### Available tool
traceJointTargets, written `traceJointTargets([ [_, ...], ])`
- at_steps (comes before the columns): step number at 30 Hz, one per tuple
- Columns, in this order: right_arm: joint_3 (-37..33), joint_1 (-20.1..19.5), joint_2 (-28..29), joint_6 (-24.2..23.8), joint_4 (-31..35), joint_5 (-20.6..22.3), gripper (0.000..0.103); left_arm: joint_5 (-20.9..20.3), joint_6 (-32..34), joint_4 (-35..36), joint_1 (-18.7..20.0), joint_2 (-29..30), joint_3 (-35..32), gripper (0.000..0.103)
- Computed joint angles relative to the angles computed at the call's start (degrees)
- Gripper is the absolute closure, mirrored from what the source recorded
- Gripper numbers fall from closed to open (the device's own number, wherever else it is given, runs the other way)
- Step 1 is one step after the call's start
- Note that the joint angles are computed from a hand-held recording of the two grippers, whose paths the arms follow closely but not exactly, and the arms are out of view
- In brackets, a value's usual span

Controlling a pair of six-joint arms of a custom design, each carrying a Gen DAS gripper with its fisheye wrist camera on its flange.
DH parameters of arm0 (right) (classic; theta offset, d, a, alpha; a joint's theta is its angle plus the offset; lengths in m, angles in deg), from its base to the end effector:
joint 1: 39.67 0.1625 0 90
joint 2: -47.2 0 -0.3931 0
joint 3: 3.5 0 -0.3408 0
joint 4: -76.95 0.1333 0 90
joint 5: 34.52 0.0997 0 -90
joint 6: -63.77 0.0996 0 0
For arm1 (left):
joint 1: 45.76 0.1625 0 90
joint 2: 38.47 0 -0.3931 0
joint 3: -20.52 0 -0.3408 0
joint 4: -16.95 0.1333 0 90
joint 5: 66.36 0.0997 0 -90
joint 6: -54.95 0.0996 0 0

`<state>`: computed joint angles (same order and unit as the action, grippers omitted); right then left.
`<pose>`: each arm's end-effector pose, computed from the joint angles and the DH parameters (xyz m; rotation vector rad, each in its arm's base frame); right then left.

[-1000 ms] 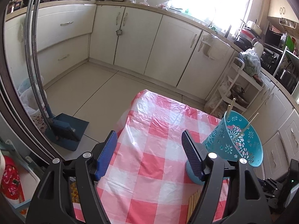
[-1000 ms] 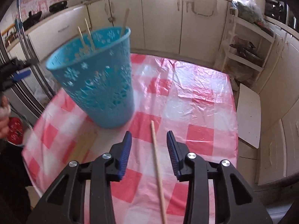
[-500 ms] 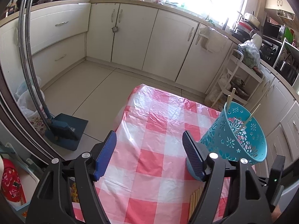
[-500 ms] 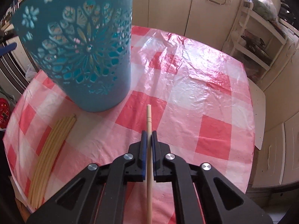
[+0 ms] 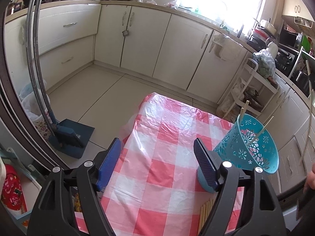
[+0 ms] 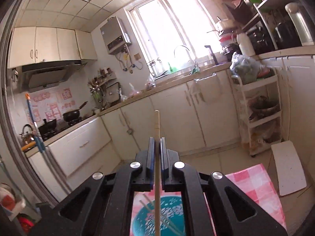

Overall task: Organize utensils
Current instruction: 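Lift the chopstick with the right tool over the teal basket, then open the right tool to drop the chopstick into the basket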

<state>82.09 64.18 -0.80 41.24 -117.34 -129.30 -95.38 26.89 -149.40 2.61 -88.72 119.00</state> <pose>0.2802 -0.6145 0.2990 0.7157 -2.3982 1.6339 -0.2266 -0.5867 0.2149 -0.0633 2.2597 -1.2120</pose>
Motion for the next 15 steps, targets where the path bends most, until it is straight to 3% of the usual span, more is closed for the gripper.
traceJointTargets([
  [2,-2.8,0.6,4.4,-2.5,-3.7,-4.1,0.097,-0.4,-0.3,-0.3,0.2,-0.4,0.2,0.030],
  [5,-3.2,-0.1,6.5,-3.5,-3.9,-6.1,0.097,-0.4,0.3,-1.2,0.1,-0.5,0.2,0.029],
  [10,3.3,-1.0,4.2,-5.7,-4.8,-6.3,0.096,0.6,1.5,-2.3,-0.3,-0.2,0.2,0.028],
  [15,10.0,-0.8,1.1,-7.9,-6.7,-6.3,0.087,1.8,1.9,-3.0,-0.7,-0.6,0.8,0.026],
])
